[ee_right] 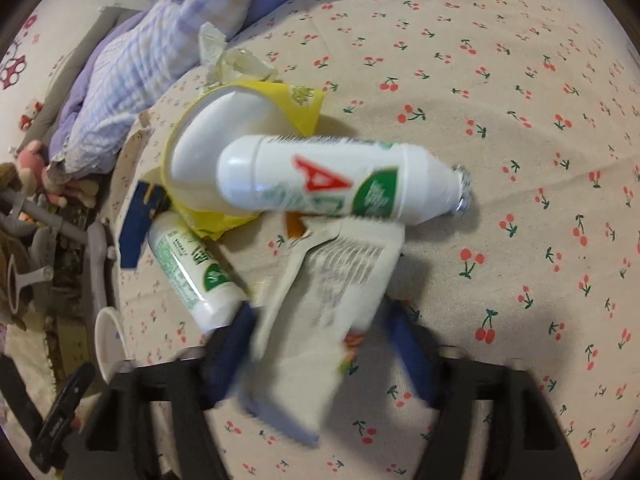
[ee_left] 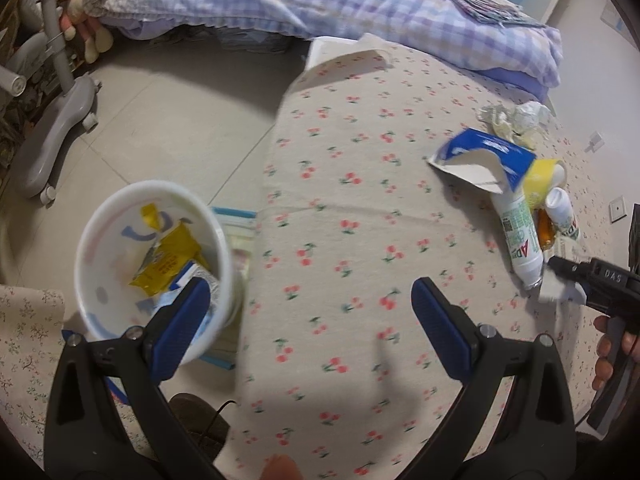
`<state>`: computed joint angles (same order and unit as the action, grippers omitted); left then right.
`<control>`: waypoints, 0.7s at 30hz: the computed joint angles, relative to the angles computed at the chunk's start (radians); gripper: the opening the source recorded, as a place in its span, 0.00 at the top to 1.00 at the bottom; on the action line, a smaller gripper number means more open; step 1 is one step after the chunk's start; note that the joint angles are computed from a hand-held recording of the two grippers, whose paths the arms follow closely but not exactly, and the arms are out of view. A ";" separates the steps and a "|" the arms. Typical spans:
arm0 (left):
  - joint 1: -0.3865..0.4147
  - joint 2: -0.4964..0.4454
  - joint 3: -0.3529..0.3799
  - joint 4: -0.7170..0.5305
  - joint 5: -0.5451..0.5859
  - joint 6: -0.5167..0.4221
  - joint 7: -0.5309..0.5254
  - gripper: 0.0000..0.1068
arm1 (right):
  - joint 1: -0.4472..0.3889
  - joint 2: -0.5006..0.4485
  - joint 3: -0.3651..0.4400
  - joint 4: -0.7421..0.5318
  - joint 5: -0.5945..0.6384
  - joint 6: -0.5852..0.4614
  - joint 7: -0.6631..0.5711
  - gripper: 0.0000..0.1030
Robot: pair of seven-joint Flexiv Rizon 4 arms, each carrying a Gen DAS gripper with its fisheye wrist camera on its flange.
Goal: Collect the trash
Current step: 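Reach both tools back to the bedspread while the right gripper grasps the silver packet, then grasp the white AD milk bottle with the left gripper while the right holds the packet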
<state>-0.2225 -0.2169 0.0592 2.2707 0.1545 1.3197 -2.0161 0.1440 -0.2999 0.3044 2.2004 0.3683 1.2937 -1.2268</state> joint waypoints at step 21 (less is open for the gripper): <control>-0.050 -0.284 -0.260 -0.194 -0.381 0.137 0.243 0.29 | -0.054 0.179 -0.060 0.072 0.265 -0.067 -0.334 0.82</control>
